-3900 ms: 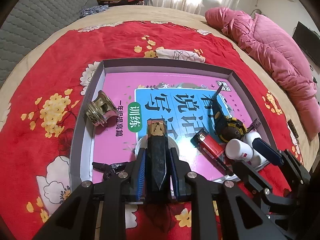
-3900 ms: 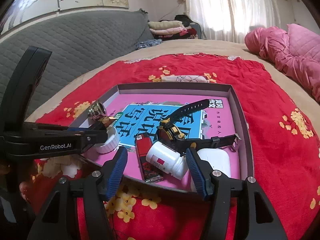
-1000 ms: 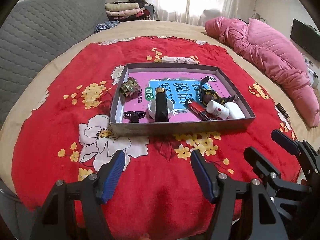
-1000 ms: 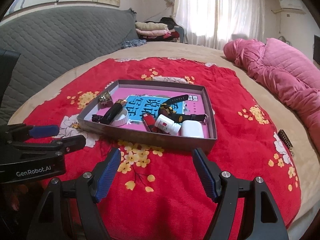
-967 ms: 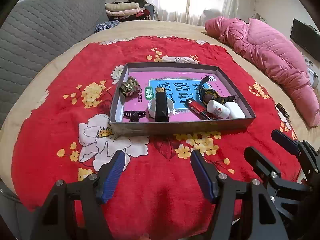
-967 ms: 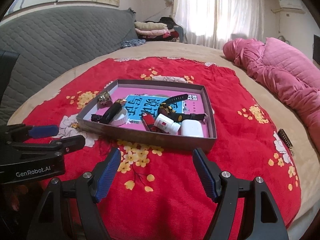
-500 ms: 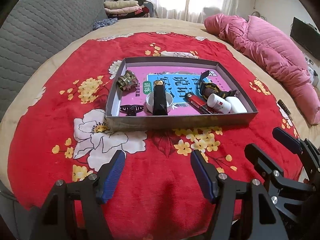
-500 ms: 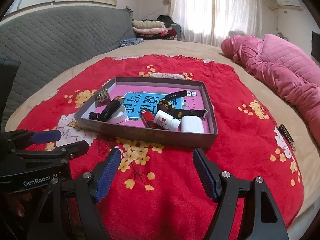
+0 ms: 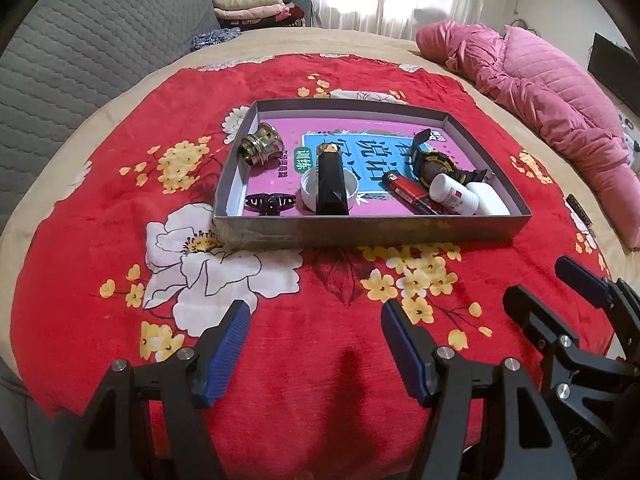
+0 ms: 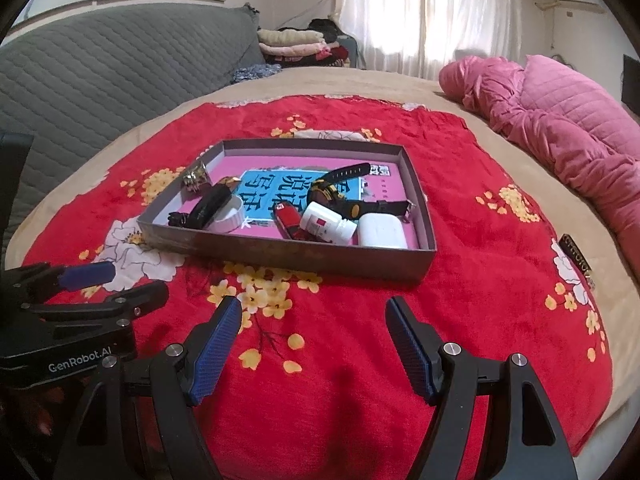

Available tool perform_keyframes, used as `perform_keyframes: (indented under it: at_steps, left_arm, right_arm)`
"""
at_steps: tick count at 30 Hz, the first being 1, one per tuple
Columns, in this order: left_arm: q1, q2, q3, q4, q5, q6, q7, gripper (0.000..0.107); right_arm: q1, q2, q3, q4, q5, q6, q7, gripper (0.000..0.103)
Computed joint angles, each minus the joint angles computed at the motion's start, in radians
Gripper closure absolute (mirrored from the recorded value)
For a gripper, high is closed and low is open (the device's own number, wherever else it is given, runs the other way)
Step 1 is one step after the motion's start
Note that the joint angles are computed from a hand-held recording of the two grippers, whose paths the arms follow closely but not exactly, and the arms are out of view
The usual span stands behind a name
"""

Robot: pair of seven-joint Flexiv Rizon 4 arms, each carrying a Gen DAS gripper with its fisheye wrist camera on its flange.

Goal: Organize rigid objects

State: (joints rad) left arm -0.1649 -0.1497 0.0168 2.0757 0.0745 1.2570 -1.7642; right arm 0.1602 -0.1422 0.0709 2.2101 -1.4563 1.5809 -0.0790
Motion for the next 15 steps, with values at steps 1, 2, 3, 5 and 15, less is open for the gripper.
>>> perform_keyframes:
  at_steps: [1,2,3,5,15]
  left_arm:
    - [0.000,-0.001,0.000,0.000,0.001,0.000,0.000,0.040]
    - [0.000,-0.001,0.001,0.000,0.003,-0.001,0.000,0.040]
    - [0.001,-0.001,0.000,0.001,0.000,-0.001,0.002,0.040]
    - [0.001,-0.001,0.002,0.001,0.003,-0.003,-0.001,0.040]
    - [0.001,-0.007,0.001,-0.005,0.007,-0.022,0.000,0.040]
  right_arm:
    - [0.001,-0.001,0.001,0.001,0.006,-0.002,-0.007,0.027]
    - [0.002,-0.001,0.001,0.001,0.004,-0.001,-0.008,0.027]
    - [0.001,-0.001,0.000,0.001,0.000,0.000,-0.007,0.027]
    - [0.002,-0.003,0.000,0.002,0.005,0.001,-0.013,0.027]
    - [-0.002,-0.009,-0.002,-0.004,-0.014,0.008,0.006,0.027]
